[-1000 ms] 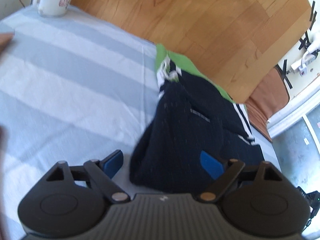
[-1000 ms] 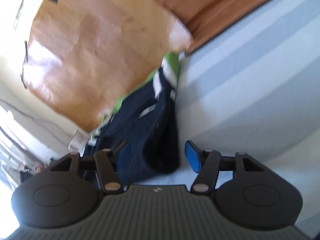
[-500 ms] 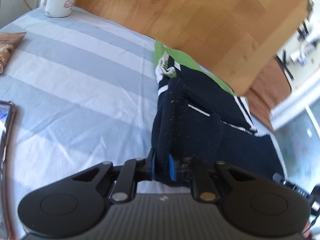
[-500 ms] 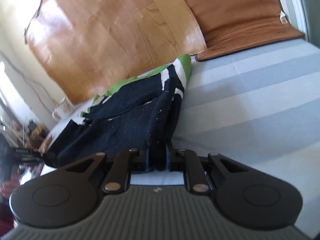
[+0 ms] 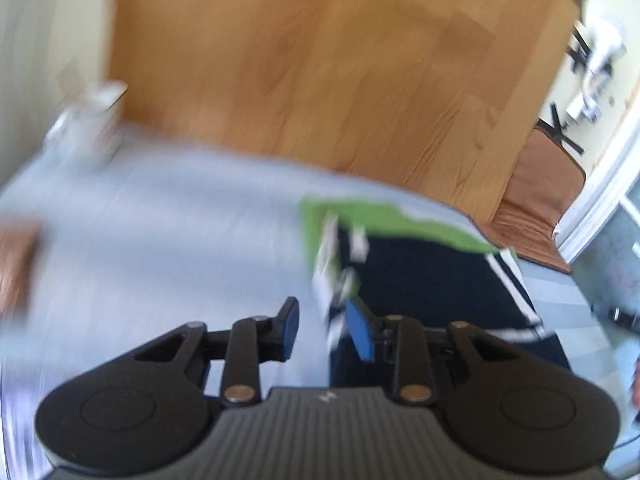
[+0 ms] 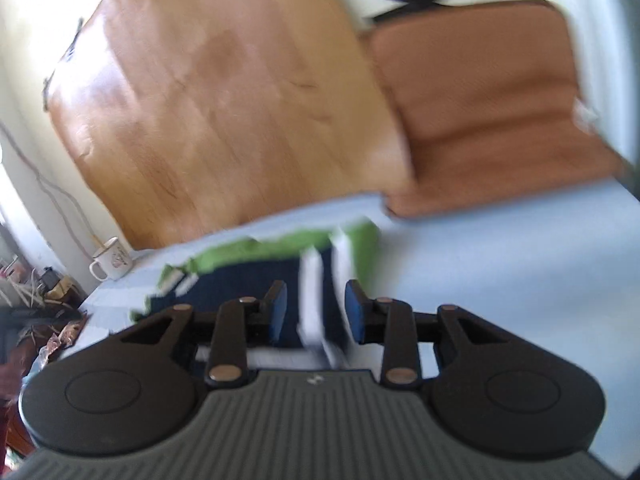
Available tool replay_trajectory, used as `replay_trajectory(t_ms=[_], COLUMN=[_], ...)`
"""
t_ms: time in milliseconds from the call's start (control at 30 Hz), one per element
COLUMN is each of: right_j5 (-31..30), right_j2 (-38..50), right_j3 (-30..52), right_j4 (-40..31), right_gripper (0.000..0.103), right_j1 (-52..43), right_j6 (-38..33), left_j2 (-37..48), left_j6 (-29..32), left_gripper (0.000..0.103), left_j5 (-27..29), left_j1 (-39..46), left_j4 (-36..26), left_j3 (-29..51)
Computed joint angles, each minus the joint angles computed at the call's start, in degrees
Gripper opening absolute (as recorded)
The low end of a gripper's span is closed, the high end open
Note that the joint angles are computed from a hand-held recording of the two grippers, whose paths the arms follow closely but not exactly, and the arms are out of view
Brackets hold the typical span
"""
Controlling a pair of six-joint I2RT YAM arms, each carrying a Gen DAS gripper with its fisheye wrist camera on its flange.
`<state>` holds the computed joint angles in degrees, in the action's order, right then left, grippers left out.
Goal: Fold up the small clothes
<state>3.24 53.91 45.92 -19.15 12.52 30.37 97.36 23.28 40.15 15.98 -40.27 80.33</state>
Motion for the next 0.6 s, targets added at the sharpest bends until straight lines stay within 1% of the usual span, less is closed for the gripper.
replay_trajectory(t_ms=[33,67,100,133,167,200,233,267,300,333,367,400,433,467,500,533,567,600], right_j5=[-3.68,-6.22,-8.41,-10.34,-11.69,-12.22,-12.61,-13.75,-14.86,-15.37,-15.67,-16.06,-16.35,-16.36,-16.58,-15.59,-15.67,-14.84], right_j2=[6.52,13.09,19.99,26.24,32.18,37.97,42.9,48.03,52.96,57.5,60.9,63.32,65.21,66.44,67.12,65.8,65.8,63.93], right_j3=[2.99,6.56,11.0,15.53,20.4,25.64,31.13,36.64,42.24,47.68,51.68,54.4,56.1,56.87,57.07,54.65,54.91,52.29], right_j4=[3.39,5.65,7.09,7.66,7.41,6.47,4.19,1.73,-1.29,-4.6,-7.35,-9.27,-10.26,-10.38,-9.95,-7.61,-8.56,-7.4], right_gripper=[0.038,0.04,0.045,0.053,0.058,0.067,0.073,0.075,0.075,0.075,0.075,0.075,0.075,0.074,0.068,0.029,0.018,0.016], right_j1=[-2.89,-4.92,-6.48,-7.49,-8.12,-8.38,-8.4,-8.65,-8.82,-8.82,-8.74,-8.67,-8.67,-8.58,-8.28,-7.65,-7.31,-7.13], right_j6=[-1.42,-1.99,-2.32,-2.96,-4.21,-5.99,-7.82,-9.47,-10.99,-12.24,-13.01,-13.48,-14.02,-14.41,-14.85,-15.81,-16.14,-15.16], left_j2=[3.21,6.64,10.29,14.02,17.78,21.35,25.08,28.81,32.14,35.2,38.62,41.85,44.52,46.19,47.78,47.49,47.59,46.11], left_j6=[-0.99,-2.18,-3.05,-3.71,-4.65,-5.69,-6.05,-6.02,-6.36,-6.8,-7.35,-7.57,-7.72,-7.65,-7.25,-7.25,-7.17,-7.5], left_gripper=[0.039,0.042,0.044,0.046,0.047,0.051,0.058,0.063,0.076,0.085,0.085,0.083,0.076,0.067,0.051,0.034,0.021,0.013], left_j5=[-1.68,-3.89,-6.51,-9.53,-12.8,-15.6,-17.36,-18.86,-20.54,-21.34,-21.24,-20.95,-21.43,-22.48,-23.28,-22.54,-20.78,-19.62], left_j1=[-3.43,-7.01,-10.44,-13.61,-16.45,-18.89,-20.73,-22.32,-23.74,-24.53,-25.13,-25.49,-26.0,-26.56,-27.0,-26.97,-26.64,-26.52], left_j4=[1.14,2.24,3.05,3.82,4.4,4.63,3.79,2.59,1.55,0.35,-2.2,-5.34,-7.73,-9.05,-10.41,-9.88,-10.82,-10.1], left_j3=[3.76,7.59,11.65,15.61,19.7,23.59,28.02,32.61,36.71,40.32,45.03,49.8,53.76,56.26,58.67,58.2,58.79,56.51])
